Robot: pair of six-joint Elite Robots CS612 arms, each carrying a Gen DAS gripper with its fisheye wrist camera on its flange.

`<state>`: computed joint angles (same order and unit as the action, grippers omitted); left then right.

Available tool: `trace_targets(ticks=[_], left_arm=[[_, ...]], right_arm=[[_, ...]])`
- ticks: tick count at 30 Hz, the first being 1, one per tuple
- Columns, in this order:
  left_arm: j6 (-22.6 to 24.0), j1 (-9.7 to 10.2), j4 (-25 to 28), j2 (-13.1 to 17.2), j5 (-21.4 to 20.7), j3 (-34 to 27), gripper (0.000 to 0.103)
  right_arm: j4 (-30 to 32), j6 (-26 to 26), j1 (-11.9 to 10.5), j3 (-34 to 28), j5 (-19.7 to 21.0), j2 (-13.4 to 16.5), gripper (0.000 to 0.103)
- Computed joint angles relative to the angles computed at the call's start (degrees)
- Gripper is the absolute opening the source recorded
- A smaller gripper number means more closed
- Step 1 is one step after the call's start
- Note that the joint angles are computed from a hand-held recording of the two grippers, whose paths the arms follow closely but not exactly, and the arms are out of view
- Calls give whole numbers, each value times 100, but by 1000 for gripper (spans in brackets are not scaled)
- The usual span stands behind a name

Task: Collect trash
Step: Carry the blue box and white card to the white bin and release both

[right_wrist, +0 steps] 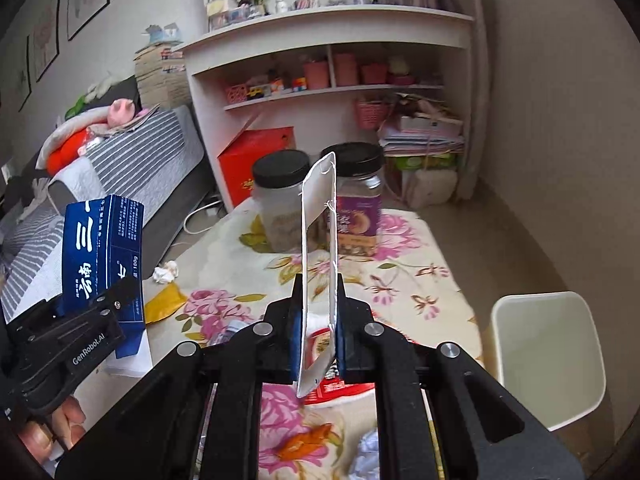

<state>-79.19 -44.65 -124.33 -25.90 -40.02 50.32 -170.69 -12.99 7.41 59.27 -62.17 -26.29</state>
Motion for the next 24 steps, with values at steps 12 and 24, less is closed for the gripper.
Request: trace_targets(ticks=[12, 24], left_arm=[[594, -46, -78, 581, -14, -1121, 52], [1130, -92, 188, 1277, -145, -2487, 52]], right_arm=[[-163, 209, -209, -46, -171, 9, 12], [-108, 554, -453, -284, -521, 130, 12]])
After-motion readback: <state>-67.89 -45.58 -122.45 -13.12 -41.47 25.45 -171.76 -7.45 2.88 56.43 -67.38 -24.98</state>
